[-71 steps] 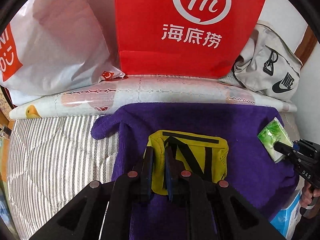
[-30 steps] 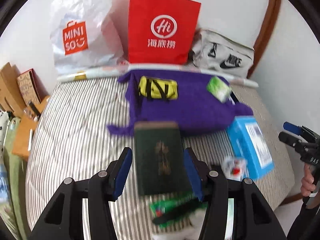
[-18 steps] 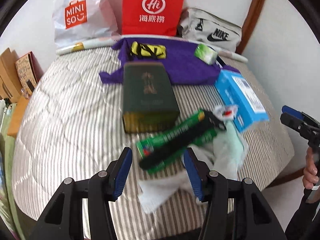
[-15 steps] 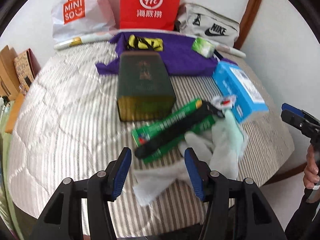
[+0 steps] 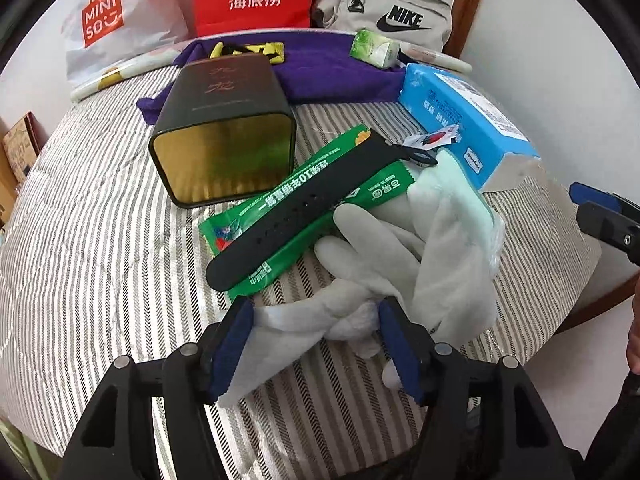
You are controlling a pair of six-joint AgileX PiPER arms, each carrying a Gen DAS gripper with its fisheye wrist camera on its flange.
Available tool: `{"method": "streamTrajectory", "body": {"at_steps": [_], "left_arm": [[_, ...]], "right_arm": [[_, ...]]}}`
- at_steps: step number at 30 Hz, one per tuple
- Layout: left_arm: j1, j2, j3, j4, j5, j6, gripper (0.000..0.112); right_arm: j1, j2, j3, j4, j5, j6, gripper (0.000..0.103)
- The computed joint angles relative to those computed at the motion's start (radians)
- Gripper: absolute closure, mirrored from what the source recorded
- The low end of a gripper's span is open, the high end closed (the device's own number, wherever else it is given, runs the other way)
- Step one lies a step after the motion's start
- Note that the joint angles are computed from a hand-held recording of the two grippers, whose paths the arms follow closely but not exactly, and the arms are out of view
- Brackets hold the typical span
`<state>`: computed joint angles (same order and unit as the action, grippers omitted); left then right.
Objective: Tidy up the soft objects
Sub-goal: 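Move both open tools back toward the gloves in the pile, then grasp the white glove with the left tool while the right tool grasps the mint-green glove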
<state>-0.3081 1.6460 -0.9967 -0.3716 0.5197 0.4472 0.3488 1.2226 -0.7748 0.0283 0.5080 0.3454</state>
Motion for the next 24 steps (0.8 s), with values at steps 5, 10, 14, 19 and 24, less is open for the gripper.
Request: {"method": "streamTrajectory", "body": {"at_steps": [5, 10, 14, 19, 24], "left_arm": [[-0.041, -0.035, 0.063, 0.144, -0.097, -0.085, 0.077], [0.017, -0.048, 0.065, 0.068, -0.082, -0.006, 0.085], [0.080, -0.059, 0.067, 0.118, -0.093, -0.062, 0.085], [0.149, -0.033, 0.051, -0.018, -0.079, 0.055, 0.085], [0.179, -0.024, 0.069, -0.163, -0.081, 0.186, 0.084]], "right_arm": [[0.038, 0.035, -0.004, 0.011, -0.027, 0.000, 0.025], [0.078, 0.098, -0.037, 0.019, -0.046, -0.012, 0.025], [0.107, 0.160, -0.087, 0.004, -0.048, -0.009, 0.025], [0.147, 0.278, -0.176, -0.009, -0.052, -0.007, 0.025], [0.201, 0.384, -0.238, -0.154, -0.045, 0.109, 0.044]]}}
